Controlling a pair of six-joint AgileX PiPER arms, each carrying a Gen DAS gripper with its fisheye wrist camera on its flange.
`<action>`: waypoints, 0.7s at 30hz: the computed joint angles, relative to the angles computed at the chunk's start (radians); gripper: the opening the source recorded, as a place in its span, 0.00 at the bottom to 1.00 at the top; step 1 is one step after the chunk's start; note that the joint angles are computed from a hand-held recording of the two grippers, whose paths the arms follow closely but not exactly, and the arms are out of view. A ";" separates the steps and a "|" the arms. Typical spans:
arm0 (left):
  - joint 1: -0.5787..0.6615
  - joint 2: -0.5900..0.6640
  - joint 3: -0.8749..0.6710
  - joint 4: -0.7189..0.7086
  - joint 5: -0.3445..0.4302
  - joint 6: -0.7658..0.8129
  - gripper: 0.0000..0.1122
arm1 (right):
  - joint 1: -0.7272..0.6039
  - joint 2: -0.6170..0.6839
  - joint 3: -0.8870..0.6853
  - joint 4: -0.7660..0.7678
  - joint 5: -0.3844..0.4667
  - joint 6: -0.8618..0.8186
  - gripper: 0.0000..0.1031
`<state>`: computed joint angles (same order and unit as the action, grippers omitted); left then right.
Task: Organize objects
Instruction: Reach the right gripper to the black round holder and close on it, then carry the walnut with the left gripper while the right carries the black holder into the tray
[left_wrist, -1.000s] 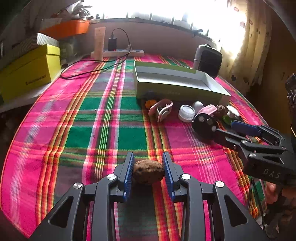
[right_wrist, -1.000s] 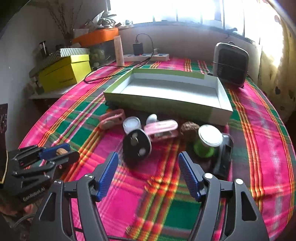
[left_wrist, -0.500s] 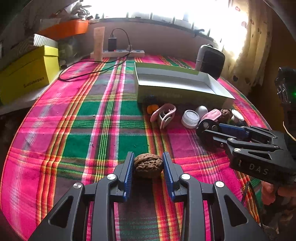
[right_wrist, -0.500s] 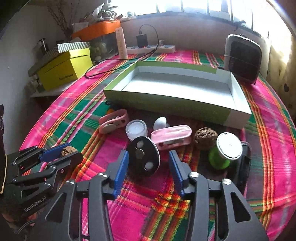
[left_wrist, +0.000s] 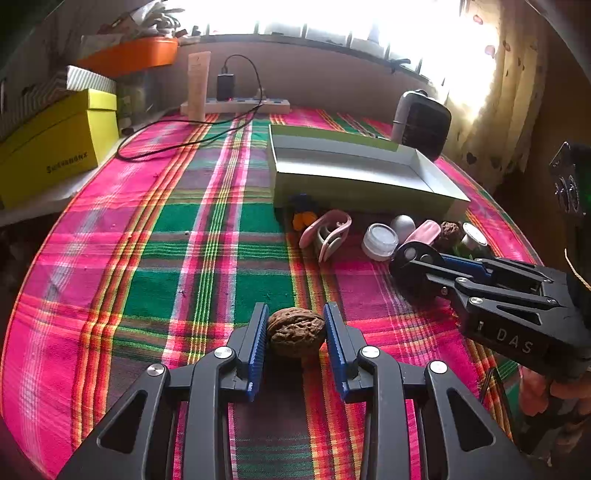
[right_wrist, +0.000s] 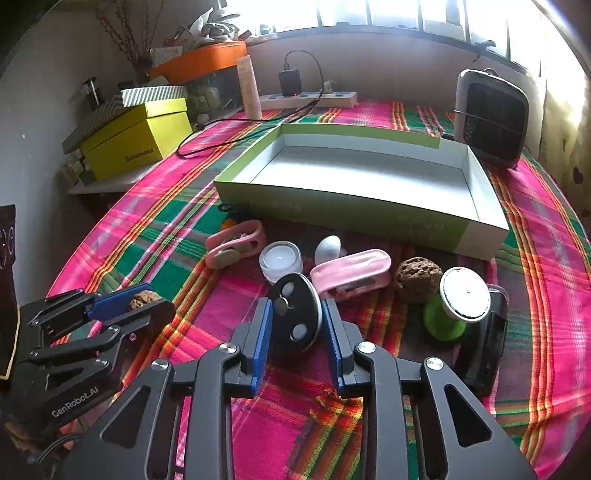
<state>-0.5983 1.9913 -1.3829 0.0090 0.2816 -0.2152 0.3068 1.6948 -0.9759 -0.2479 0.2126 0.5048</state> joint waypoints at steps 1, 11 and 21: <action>0.000 0.001 -0.002 0.000 0.002 0.001 0.26 | 0.001 0.000 0.001 -0.003 0.000 0.002 0.26; -0.012 -0.008 -0.015 0.029 0.010 -0.031 0.26 | 0.006 -0.016 0.011 0.027 -0.016 -0.040 0.26; -0.024 -0.004 -0.068 0.032 0.042 -0.021 0.26 | -0.012 -0.046 0.005 0.078 -0.017 -0.093 0.26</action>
